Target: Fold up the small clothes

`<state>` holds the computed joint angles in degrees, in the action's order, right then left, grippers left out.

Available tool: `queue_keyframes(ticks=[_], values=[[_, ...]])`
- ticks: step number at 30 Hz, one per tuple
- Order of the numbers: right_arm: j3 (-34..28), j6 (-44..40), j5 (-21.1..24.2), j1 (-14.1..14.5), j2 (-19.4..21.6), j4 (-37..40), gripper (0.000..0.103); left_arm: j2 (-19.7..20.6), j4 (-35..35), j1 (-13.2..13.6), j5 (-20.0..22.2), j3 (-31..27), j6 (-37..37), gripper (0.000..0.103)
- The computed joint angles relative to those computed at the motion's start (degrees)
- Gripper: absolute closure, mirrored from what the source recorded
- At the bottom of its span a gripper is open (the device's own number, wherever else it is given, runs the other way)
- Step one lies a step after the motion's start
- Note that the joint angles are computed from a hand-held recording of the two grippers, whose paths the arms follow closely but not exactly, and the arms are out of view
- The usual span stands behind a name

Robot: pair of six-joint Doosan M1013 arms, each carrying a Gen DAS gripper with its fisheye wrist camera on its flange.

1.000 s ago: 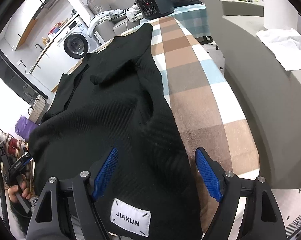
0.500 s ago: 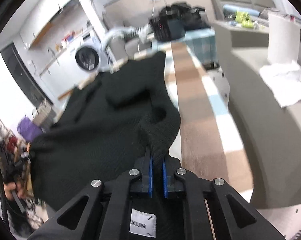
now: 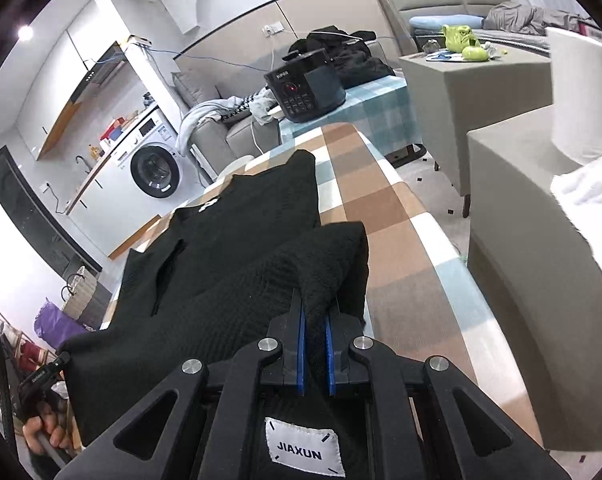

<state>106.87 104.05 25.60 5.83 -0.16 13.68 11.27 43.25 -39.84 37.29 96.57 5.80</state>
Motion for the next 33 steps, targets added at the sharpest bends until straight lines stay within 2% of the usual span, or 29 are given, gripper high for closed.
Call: queue_keyframes(ticks=[2, 5, 6, 7, 8, 9, 10, 12, 14, 17, 20, 24, 26, 27, 28, 30, 33], values=[[-1.39, 1.20, 1.50, -0.27, 1.73, -0.94, 0.095, 1.46, -2.41, 0.80, 0.45, -1.41, 2.21, 0.099], [-3.55, 0.35, 6.68, -1.00, 4.02, -0.73, 0.086, 2.98, -4.75, 1.37, 1.75, -2.56, 3.24, 0.095], [-3.46, 0.47, 7.12, -1.31, 4.12, -0.36, 0.074, 3.05, -5.89, 1.47, 1.65, -2.45, 4.34, 0.089], [-3.04, -0.12, 7.10, -1.65, 3.95, 0.59, 0.054, 3.17, -6.50, 1.54, 1.66, -2.43, 5.11, 0.078], [-2.51, -1.47, 6.93, -2.13, 3.69, 2.31, 0.045, 3.25, -6.83, 1.52, 1.99, -2.39, 5.65, 0.069], [-1.91, -2.72, 6.48, -2.56, 3.39, 3.68, 0.039, 3.36, -6.71, 1.44, 2.67, -2.37, 5.54, 0.050], [-1.53, -3.92, 6.36, -2.81, 3.20, 4.61, 0.039, 3.36, -6.10, 1.35, 2.69, -2.05, 4.81, 0.039], [-1.72, -5.63, 7.62, -3.25, 3.58, 5.30, 0.039, 3.78, -6.34, 1.69, 1.94, -2.02, 5.10, 0.039], [-2.03, -5.95, 7.75, -3.42, 4.08, 5.72, 0.039, 4.70, -8.61, 2.29, 2.05, -2.91, 6.88, 0.039], [-2.56, -9.96, 7.70, -3.84, 5.00, 10.37, 0.039, 6.29, -13.56, 3.52, 0.37, -4.39, 11.14, 0.039], [-3.71, -10.51, 8.30, -3.54, 6.36, 10.84, 0.039, 7.80, -17.30, 4.36, -0.71, -5.94, 14.35, 0.039], [-4.94, -11.25, 9.03, -3.17, 7.82, 11.26, 0.040, 9.48, -17.44, 4.59, -1.01, -7.84, 15.87, 0.040], [-5.61, -10.84, 8.82, -2.53, 8.41, 9.37, 0.053, 9.71, -16.67, 4.68, -2.65, -7.85, 15.19, 0.052], [-5.85, -11.47, 9.08, -2.34, 8.58, 9.28, 0.063, 9.82, -17.02, 4.77, -3.82, -7.82, 15.47, 0.065], [-6.24, -11.35, 9.41, -1.97, 8.85, 8.17, 0.068, 9.81, -17.49, 4.86, -4.37, -7.69, 16.25, 0.074], [-6.68, -11.00, 9.36, -1.20, 9.14, 5.86, 0.077, 10.31, -17.32, 4.54, -3.95, -8.25, 17.95, 0.083], [-6.81, -11.32, 9.69, -0.83, 9.22, 5.38, 0.083, 10.54, -17.10, 4.00, -3.01, -8.64, 19.68, 0.085]])
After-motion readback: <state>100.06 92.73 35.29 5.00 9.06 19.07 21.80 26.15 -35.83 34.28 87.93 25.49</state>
